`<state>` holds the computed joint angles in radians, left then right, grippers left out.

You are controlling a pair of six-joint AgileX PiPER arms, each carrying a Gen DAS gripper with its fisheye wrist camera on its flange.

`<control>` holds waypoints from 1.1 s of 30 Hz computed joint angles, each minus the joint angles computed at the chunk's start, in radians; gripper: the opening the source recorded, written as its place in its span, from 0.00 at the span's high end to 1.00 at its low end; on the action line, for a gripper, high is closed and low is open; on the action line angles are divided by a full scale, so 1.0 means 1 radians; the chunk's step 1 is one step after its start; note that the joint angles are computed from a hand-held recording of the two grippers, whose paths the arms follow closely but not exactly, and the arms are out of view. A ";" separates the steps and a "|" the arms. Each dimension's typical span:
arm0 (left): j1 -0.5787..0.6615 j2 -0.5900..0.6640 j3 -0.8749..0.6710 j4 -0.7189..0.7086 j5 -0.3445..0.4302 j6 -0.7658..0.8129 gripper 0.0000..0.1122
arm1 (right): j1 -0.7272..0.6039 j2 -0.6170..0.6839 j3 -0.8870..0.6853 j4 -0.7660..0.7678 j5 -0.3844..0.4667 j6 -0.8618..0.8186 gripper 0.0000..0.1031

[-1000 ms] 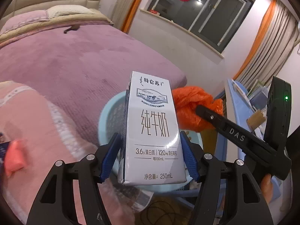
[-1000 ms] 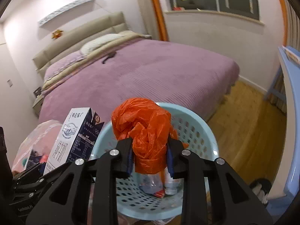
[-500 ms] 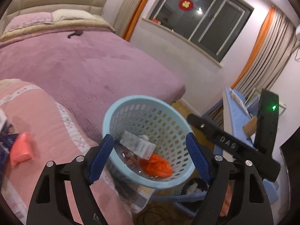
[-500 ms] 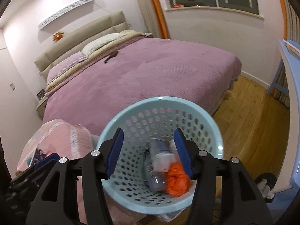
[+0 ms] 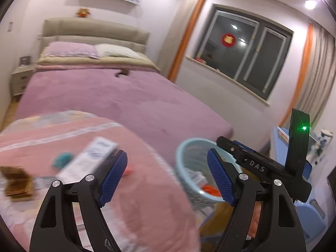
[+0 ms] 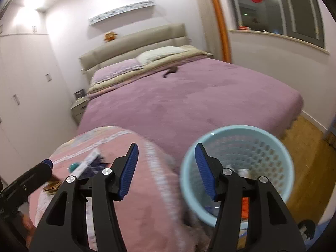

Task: Collect trash
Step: 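Move both open grippers back over the table, then grasp the wooden card holder with the left gripper while the right grasps the second milk carton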

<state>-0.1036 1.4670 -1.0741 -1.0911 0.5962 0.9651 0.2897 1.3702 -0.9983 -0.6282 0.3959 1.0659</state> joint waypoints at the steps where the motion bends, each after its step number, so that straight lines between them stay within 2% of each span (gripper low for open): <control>1: 0.025 -0.014 0.011 0.000 0.002 0.006 0.33 | 0.026 0.012 -0.014 -0.016 0.003 0.017 0.49; 5: 0.184 -0.064 0.047 -0.002 0.038 0.041 0.33 | 0.125 0.078 -0.068 -0.083 0.011 0.074 0.49; 8: 0.314 -0.063 0.055 -0.024 0.085 0.093 0.33 | 0.174 0.133 -0.105 -0.076 -0.002 0.073 0.49; 12: 0.418 -0.015 0.026 0.027 0.084 0.076 0.33 | 0.225 0.216 -0.171 -0.020 -0.006 0.027 0.49; 16: 0.524 0.080 -0.049 0.074 0.100 0.081 0.33 | 0.285 0.295 -0.221 -0.105 0.001 0.098 0.49; 19: 0.574 0.193 -0.151 0.123 0.130 0.024 0.32 | 0.315 0.361 -0.232 -0.187 -0.024 0.180 0.49; 21: 0.605 0.272 -0.220 0.126 0.178 0.018 0.32 | 0.319 0.397 -0.219 -0.227 -0.068 0.227 0.49; 25: 0.618 0.352 -0.282 0.136 0.209 0.025 0.32 | 0.328 0.433 -0.191 -0.344 -0.093 0.332 0.49; 28: 0.612 0.394 -0.305 0.118 0.226 0.050 0.32 | 0.316 0.423 -0.173 -0.350 -0.132 0.333 0.49; 32: 0.616 0.436 -0.317 0.094 0.280 0.076 0.33 | 0.313 0.427 -0.175 -0.312 -0.126 0.293 0.48; 33: 0.619 0.446 -0.321 0.081 0.301 0.084 0.36 | 0.315 0.426 -0.177 -0.323 -0.125 0.300 0.48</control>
